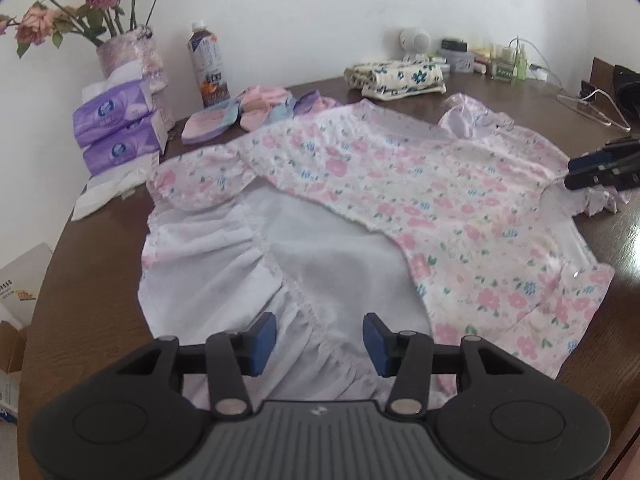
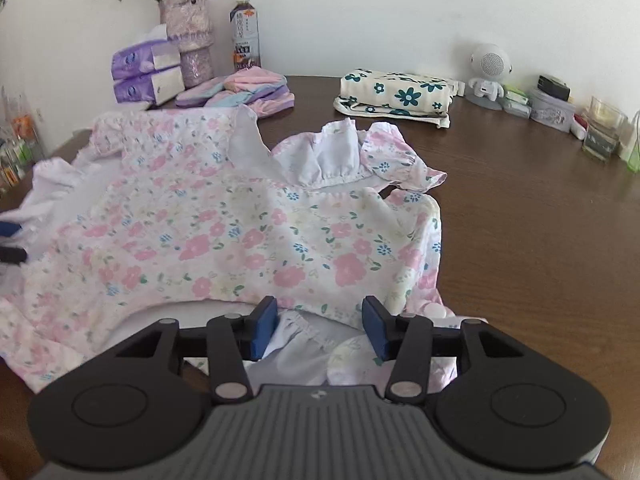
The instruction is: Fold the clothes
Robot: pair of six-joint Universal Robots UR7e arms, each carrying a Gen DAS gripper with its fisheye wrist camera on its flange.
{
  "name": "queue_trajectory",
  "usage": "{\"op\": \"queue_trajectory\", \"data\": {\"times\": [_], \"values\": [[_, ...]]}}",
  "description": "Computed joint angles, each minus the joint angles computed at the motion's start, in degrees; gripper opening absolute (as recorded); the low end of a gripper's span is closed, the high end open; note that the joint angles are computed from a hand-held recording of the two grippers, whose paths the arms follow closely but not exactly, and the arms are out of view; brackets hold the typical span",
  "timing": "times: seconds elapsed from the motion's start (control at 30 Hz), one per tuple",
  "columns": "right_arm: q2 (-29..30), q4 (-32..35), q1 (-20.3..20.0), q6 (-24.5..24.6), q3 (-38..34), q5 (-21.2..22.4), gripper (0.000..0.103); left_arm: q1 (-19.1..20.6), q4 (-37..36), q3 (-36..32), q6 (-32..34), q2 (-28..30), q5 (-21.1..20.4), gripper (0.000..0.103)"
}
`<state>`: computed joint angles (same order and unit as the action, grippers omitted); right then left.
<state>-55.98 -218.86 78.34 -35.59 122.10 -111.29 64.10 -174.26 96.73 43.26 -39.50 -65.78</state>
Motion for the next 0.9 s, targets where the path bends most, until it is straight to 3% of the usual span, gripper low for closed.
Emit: {"op": "queue_trajectory", "data": {"times": [0.1, 0.3, 0.5, 0.63, 0.8, 0.9], "values": [[-1.2, 1.3, 1.1, -2.9, 2.3, 3.6, 0.048, -0.7, -1.1, -2.1, 0.4, 1.7, -1.4, 0.047], [1.7, 4.1, 2.9, -4.8, 0.2, 1.9, 0.048, -1.4, 4.1, -6.9, 2.3, 6.0, 2.0, 0.047], [1.8, 3.8, 3.1, -5.6, 2.4, 0.6, 0.054, -0.7, 8.3, -3.9, 1.3, 2.1, 1.1, 0.046], [-0.3, 8.1, 3.9, -5.4, 3.0, -0.2, 0.055, -0.9, 8.9, -4.2, 0.9, 1.3, 1.6, 0.046], [-1.0, 5.6, 3.5, -3.2, 0.3, 2.6, 0.055, -1.4, 7.5, -9.4, 1.4, 2.4, 0.0, 0.048], [0.2, 4.0, 3.5, -2.1, -3.0, 2.1, 0.055, -1.6, 11.0, -16.7, 2.4, 5.8, 0.9, 0.048]]}}
